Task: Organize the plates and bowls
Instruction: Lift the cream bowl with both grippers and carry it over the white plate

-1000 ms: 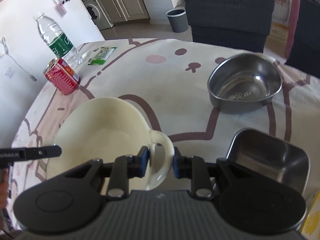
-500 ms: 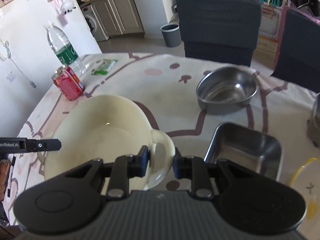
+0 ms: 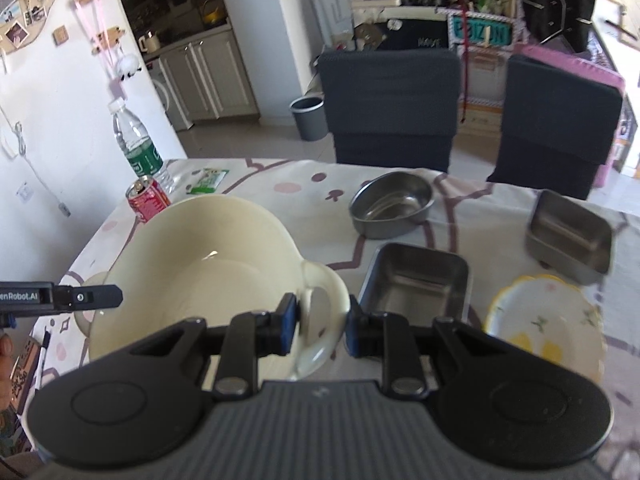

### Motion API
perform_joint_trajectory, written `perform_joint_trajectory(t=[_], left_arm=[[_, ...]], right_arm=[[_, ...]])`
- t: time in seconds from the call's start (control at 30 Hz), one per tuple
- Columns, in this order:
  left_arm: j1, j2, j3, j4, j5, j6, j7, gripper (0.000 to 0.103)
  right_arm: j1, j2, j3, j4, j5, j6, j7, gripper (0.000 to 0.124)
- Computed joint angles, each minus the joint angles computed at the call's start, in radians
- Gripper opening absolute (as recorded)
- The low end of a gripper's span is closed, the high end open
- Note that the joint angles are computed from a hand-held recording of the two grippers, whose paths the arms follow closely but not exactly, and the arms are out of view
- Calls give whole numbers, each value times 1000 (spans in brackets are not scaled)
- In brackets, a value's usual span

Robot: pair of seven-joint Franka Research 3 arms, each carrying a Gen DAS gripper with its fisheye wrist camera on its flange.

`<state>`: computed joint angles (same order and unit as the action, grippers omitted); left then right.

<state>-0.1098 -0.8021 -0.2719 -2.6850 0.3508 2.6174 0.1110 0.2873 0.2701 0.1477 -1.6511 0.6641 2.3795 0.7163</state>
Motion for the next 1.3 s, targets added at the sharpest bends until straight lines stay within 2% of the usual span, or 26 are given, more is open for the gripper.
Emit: perform_joint_trajectory(t=[0.2,0.5,0.77,0.9,1.07,1.3], left_arm=[[-38,-15,-36,30,2,-36,-7,23],[-92,20,-69,64,7,-35,-19,24],[-128,88,-78,81,9,22,-21,25],[-119,135,-108,104,40,35,-34,25],[-136,185,-97,108,48,47,-26,25],[-140,223,-85,108,49,36,-29,25]], right_arm=[[-26,-118,-19,-133,75,29,-51,29],[-38,-288,-78,-324,125,62,-94,28],[-49,-386,-130,-449,140,78,-94,28],[-57,-405,-147,-490,162,89,-96,27],[-73,-388,-164,-505,185,71,-106,27],[-91,-331,-149,-473,129,37,-68,27]])
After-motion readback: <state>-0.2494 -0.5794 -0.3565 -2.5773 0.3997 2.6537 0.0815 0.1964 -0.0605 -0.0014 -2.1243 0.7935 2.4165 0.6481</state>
